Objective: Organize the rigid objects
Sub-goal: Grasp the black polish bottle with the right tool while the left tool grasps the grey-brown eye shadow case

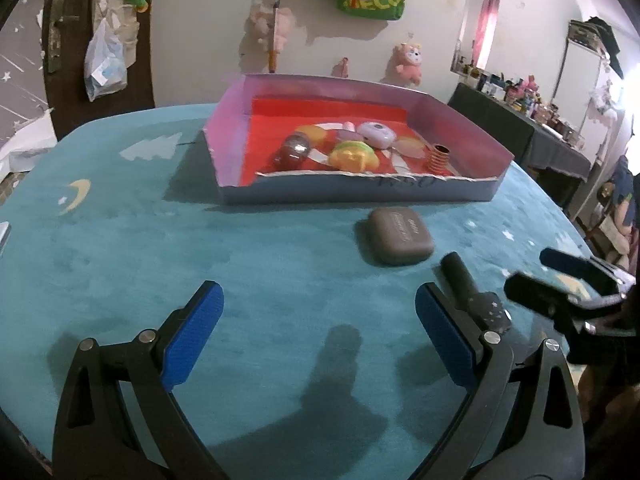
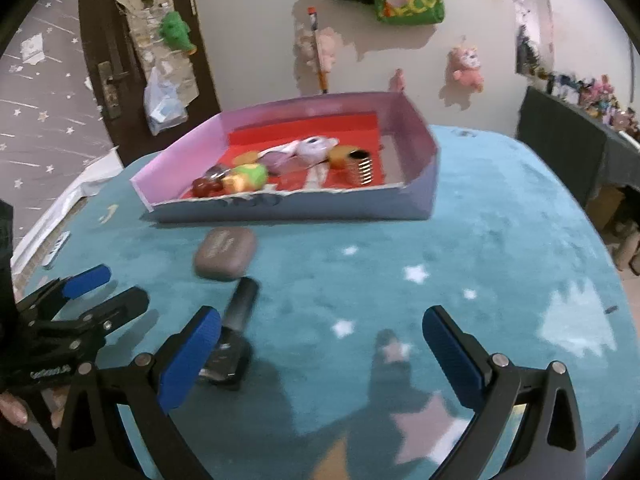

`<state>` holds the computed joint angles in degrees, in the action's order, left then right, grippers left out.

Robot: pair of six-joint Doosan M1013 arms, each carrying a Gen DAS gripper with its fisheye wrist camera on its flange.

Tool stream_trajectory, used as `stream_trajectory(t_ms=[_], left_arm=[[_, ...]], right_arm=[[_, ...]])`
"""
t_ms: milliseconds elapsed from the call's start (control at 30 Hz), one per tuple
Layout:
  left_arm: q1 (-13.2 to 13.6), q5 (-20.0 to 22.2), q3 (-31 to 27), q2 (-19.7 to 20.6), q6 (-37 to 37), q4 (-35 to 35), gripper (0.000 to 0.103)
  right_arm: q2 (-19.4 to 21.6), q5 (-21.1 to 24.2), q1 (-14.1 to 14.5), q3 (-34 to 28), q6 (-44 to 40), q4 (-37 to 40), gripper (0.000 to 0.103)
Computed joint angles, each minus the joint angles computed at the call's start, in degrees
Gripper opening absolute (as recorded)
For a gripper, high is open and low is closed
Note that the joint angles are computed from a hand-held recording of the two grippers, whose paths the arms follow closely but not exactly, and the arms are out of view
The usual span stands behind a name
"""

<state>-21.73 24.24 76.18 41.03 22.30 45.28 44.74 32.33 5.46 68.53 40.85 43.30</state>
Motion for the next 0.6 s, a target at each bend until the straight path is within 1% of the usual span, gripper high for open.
stream_trajectory(t_ms=[100, 167, 267, 367, 433, 533, 600], left_arm=[[0.23, 0.70, 0.22, -0.26, -1.46, 1.23, 0.098], [0.39, 0.81, 0.47, -0.44, -2.15, 1.68, 0.098], [0.56, 0.89, 0.60, -0.57, -2.26, 1.80, 0.098], [0.70, 0.90, 0.22, -0.48, -1.15, 0.86, 0.098], [0.69, 0.90, -0.01, -0.39, -0.62, 0.61, 0.098], [0.60, 0.80, -1.01, -0.06, 1.75, -0.59, 0.098], [0.53, 0.83, -2.18, 0.44, 5.40, -3.39, 0.098]], right_arm=[[0.57, 3.44, 0.31, -0.95, -0.06, -0.22, 0.103], [0.74, 4.24, 0.68, -1.19, 0.43, -1.33, 0.103], [1.17, 5.37, 1.50, -1.93, 2.92, -5.72, 0.103], [1.48, 5.41, 2.33, -2.37, 6.53, -11.44, 0.103], [1.41, 4.38, 2.69, -2.31, 8.43, -14.84, 0.103], [1.74, 5.59, 2.49, -3.21, 9.30, -15.91, 0.103], [2.06, 5.26, 2.20, -3.83, 11.16, -17.57, 0.103]])
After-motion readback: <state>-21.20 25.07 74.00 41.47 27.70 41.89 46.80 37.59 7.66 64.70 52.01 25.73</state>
